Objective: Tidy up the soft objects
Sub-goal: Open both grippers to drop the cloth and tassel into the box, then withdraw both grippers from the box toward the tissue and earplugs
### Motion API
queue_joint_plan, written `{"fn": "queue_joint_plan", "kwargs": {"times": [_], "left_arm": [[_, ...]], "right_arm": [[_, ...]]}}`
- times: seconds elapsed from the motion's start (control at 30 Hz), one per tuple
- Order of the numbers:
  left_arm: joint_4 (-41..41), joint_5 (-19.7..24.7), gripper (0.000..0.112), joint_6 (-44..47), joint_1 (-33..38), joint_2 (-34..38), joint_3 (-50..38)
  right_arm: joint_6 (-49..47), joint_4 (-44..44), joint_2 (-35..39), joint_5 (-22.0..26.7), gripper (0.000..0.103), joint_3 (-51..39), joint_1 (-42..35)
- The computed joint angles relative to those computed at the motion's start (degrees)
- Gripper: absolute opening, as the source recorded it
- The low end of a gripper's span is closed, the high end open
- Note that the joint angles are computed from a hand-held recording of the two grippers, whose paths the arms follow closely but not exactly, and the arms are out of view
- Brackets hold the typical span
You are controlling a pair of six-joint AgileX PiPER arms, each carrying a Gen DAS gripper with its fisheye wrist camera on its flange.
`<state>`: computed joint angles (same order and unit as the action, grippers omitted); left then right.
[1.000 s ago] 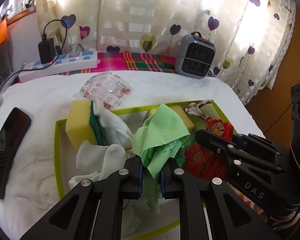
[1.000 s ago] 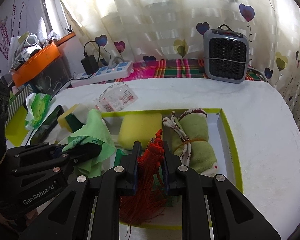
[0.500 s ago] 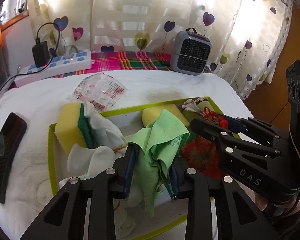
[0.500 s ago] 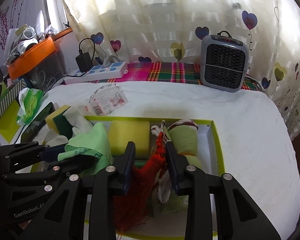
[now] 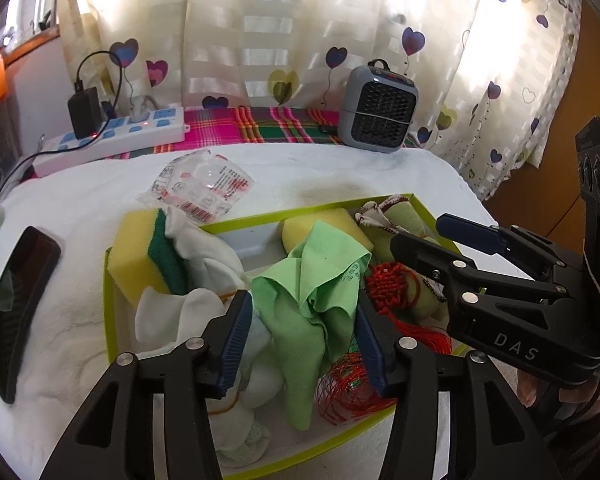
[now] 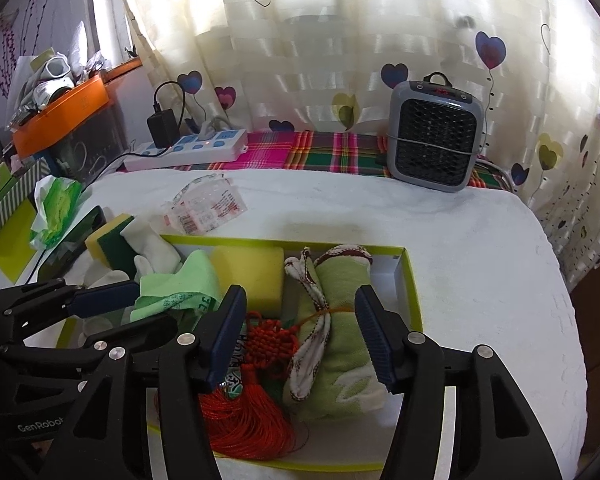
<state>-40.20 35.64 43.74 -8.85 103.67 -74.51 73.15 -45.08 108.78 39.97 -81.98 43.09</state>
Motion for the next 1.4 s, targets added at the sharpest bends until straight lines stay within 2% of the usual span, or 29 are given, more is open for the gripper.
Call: {"fn": "queue_joint_plan", "kwargs": {"times": [0.33, 0.6, 1.4], "left_arm": [[-0.1, -0.6, 0.050, 0.2, 0.7, -1.3, 1.5], [1.2, -2.9, 0.050, -0.3, 0.6, -4.1, 4.5], [-2.8, -4.9, 0.050, 4.8, 2.3, -9.4, 10.6]], "right_arm": [[2.2, -0.5, -0.7, 0.3, 0.058, 1.1, 0.8], [3.6, -1.0, -1.3, 1.0, 0.058, 2.0, 1.9], [11.9, -4.8, -4.6, 1.5, 0.058, 7.0, 5.6]]}}
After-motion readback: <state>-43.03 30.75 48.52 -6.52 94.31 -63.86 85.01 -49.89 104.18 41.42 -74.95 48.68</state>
